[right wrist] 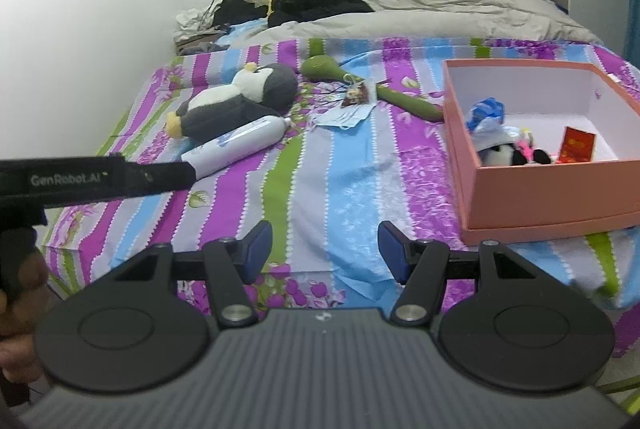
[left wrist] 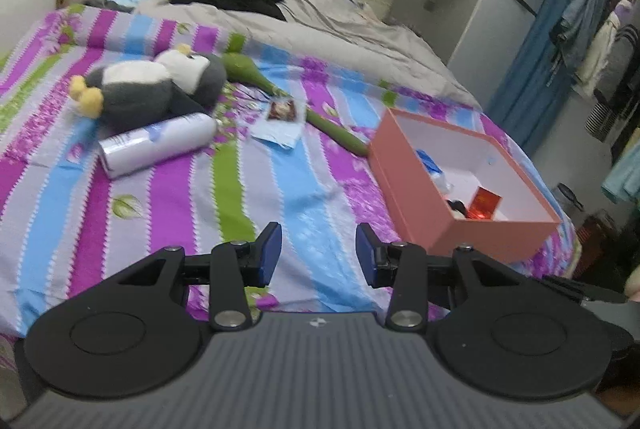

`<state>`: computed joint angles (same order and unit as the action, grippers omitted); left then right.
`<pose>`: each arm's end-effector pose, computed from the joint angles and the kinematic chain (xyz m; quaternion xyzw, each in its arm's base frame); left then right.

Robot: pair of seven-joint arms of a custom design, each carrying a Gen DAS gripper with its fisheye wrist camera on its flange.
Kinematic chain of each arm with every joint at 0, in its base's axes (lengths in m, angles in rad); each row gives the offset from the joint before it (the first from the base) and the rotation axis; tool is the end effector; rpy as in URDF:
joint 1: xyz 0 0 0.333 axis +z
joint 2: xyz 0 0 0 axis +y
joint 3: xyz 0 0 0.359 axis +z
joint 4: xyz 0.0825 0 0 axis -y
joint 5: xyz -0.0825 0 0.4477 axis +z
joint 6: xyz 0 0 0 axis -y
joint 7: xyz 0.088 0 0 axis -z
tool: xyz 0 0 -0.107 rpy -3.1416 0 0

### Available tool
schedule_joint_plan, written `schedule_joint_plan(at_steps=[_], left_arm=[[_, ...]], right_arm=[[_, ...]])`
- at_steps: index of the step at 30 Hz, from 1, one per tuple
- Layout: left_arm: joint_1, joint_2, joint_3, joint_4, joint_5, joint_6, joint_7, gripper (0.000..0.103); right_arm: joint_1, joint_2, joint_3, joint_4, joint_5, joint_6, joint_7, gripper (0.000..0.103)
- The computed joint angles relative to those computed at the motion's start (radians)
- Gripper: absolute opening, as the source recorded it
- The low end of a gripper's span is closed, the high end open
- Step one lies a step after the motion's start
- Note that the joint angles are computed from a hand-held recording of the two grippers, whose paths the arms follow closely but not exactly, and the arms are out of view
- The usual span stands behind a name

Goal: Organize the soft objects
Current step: 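Withdraw both tools from the box back over the face mask on the bed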

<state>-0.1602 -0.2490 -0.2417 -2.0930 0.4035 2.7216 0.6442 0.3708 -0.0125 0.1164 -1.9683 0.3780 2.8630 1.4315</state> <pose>0.5271 -0.2556 0.6509 -0.6957 0.5632 -0.3838 0.2269 0.5934 0.2918 0.6011 -0.7230 0.5257 -0.1448 0.4242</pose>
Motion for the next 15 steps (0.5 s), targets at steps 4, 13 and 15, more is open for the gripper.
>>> schedule_joint_plan(at_steps=[4,13,15], left_arm=[[0.019,0.013,0.011,-0.014,0.011,0.029,-0.027,0.047],[0.045,0.158,0.039,0.055,0.02,0.095,-0.031,0.047],[0.045,0.201,0.048,0.081,0.023,0.115,-0.027,0.047]], right_arm=[[0.002,0.038,0.001,0.035,-0.024,-0.014,0.019,0.061],[-0.001,0.194,-0.013,0.204,-0.091,-0.041,0.067,0.061],[-0.002,0.242,-0.015,0.259,-0.099,-0.046,0.064,0.061]])
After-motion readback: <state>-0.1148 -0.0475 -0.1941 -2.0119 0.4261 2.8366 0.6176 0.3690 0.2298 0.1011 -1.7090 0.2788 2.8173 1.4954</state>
